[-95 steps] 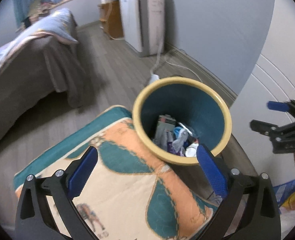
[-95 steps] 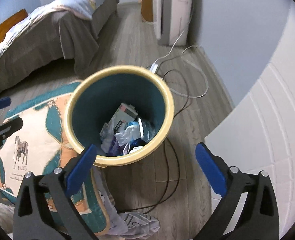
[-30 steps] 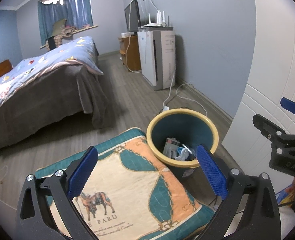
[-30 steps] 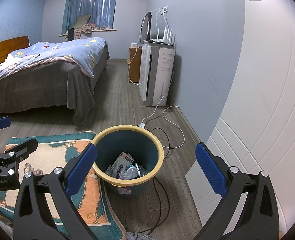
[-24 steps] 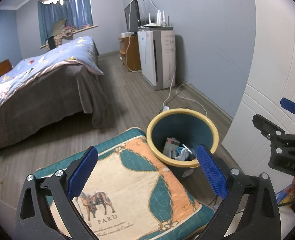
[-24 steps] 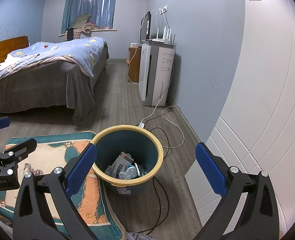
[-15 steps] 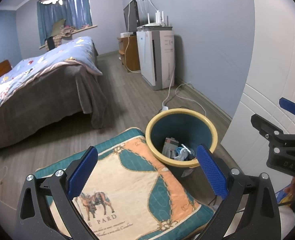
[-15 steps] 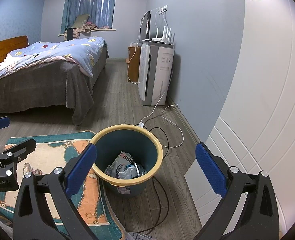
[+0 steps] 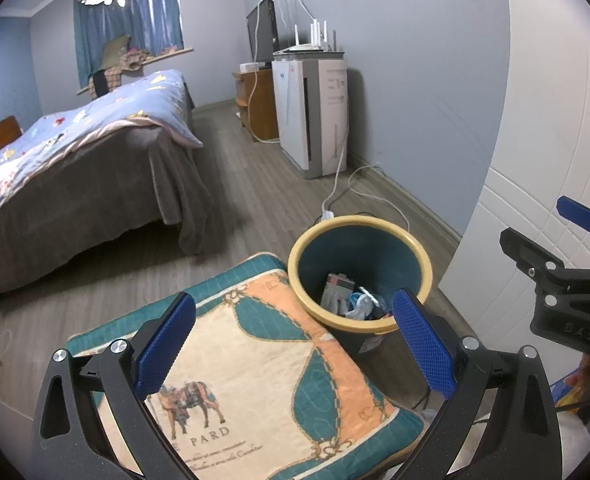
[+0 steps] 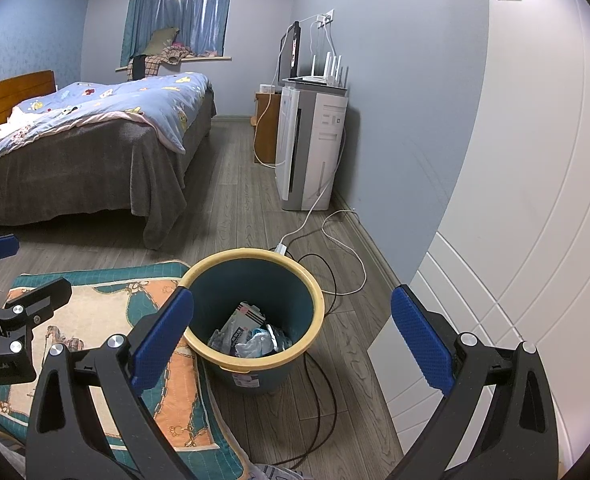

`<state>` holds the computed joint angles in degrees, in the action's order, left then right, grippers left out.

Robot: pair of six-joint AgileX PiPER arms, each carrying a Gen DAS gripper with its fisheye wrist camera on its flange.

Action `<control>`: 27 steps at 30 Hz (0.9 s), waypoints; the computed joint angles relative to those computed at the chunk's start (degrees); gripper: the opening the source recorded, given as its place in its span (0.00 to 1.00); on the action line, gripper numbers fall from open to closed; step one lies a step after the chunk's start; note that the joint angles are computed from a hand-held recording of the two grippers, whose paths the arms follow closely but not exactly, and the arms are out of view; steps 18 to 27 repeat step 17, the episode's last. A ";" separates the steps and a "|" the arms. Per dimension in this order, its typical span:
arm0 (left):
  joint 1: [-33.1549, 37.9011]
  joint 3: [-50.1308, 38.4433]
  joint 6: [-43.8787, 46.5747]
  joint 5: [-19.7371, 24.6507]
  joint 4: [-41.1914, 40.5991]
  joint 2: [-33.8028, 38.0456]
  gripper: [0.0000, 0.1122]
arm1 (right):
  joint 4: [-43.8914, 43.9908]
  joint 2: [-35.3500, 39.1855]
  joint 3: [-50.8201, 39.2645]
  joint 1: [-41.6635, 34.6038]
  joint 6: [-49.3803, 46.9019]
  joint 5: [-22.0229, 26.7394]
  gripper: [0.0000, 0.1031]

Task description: Collect trash

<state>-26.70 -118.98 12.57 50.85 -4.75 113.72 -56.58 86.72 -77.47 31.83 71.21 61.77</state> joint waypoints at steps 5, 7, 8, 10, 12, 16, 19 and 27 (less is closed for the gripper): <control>-0.13 0.32 0.72 0.09 -0.98 -0.05 0.87 | 0.02 -0.04 0.00 -0.02 -0.03 0.13 0.94; 0.05 0.09 0.93 0.41 -1.33 0.09 0.87 | -0.01 -0.13 0.14 0.05 0.08 0.23 0.94; 0.26 -0.41 1.02 0.85 -1.62 0.30 0.87 | 0.03 -0.19 0.19 0.05 0.06 0.24 0.94; 0.29 -0.98 0.43 1.27 -1.11 0.58 0.87 | 0.11 -0.23 0.21 0.04 0.05 0.29 0.94; 0.23 -1.87 -0.22 1.85 -0.52 1.04 0.87 | 0.26 -0.26 0.29 -0.03 -0.01 0.35 0.94; 1.33 -3.30 1.39 3.52 -2.27 1.43 0.87 | 1.64 0.17 -0.01 -0.72 -1.11 0.26 0.94; 1.71 -2.52 1.40 2.67 -2.09 0.81 0.87 | 2.81 0.35 -0.20 -1.35 -2.16 -0.21 0.94; 1.71 -2.52 1.40 2.67 -2.09 0.81 0.87 | 2.81 0.35 -0.20 -1.35 -2.16 -0.21 0.94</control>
